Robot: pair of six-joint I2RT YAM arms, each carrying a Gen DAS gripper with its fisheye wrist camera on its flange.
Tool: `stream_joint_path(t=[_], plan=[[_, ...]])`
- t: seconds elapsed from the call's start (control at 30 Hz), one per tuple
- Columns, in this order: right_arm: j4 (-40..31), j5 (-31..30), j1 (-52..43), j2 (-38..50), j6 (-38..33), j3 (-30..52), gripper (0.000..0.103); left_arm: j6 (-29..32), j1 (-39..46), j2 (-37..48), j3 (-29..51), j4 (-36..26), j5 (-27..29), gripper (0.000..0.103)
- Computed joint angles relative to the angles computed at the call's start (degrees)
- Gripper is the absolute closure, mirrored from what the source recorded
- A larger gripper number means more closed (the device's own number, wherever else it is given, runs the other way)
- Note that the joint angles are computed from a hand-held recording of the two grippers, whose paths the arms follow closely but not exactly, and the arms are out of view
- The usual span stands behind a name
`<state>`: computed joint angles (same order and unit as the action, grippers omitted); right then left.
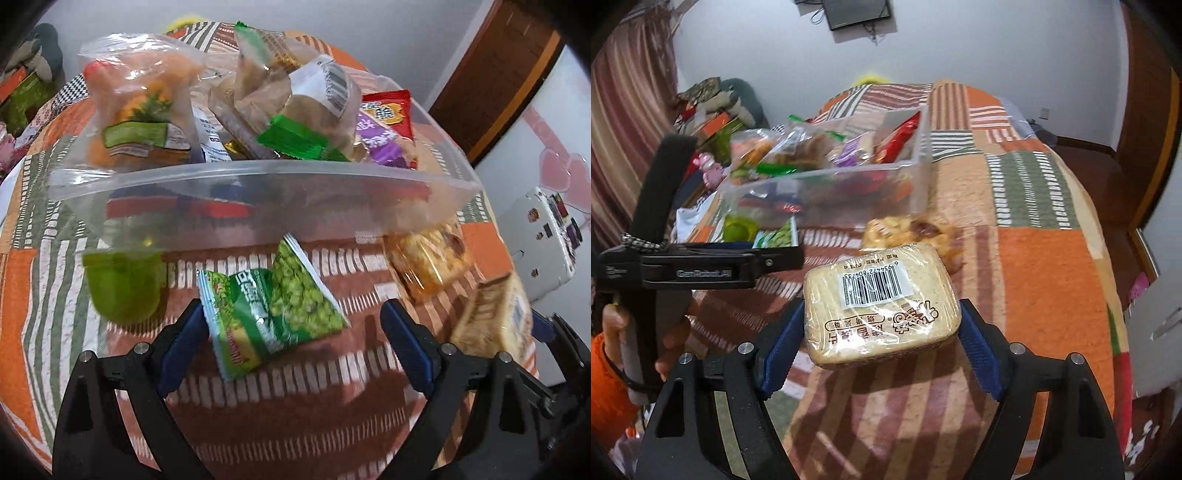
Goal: Organize snacks
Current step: 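Grasp the green pea snack bag with left tool while right tool grasps the square bread cake, then release the pea bag into the box while right tool releases the bread cake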
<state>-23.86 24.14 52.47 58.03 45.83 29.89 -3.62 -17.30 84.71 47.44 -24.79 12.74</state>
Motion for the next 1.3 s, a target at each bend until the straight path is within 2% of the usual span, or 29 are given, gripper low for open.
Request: stream_joint_path(t=[0.07,0.13,0.2,0.3,0.63,0.9,1.13,1.3], plan=[[-0.1,0.0,-0.2,-0.7,-0.2,-0.3,0.025,-0.3,-0.5,0.4,-0.8,2.0,-0.6,0.015],[-0.2,0.2,-0.5,-0.9,-0.8,-0.1,0.025,0.2,-1.2,-0.6,-2.4,3.8,-2.4,0.028],[-0.1,0.0,-0.9,-1.0,-1.2,0.1,0.025,1.7,-1.0,-1.1,-2.9,4.1,-1.7,0.039],[0.1,0.0,-1.2,-0.9,-1.6,0.7,0.025,3.4,-0.2,-2.5,-4.0,4.1,-0.6,0.046],[1.6,0.1,-3.2,0.6,-5.0,4.4,0.025,7.7,5.5,-13.3,-4.8,-2.1,4.5,0.047],[5.1,-0.8,-6.9,3.3,-9.7,7.8,0.025,11.2,13.6,-16.2,2.9,-8.6,10.9,0.047],[8.8,-3.1,-11.1,8.1,-13.9,12.6,0.025,9.6,11.0,-12.3,8.6,-5.1,6.4,0.047],[11.1,-4.8,-13.8,12.8,-16.0,15.6,0.025,8.3,8.9,-5.8,12.1,-2.2,3.3,0.047]])
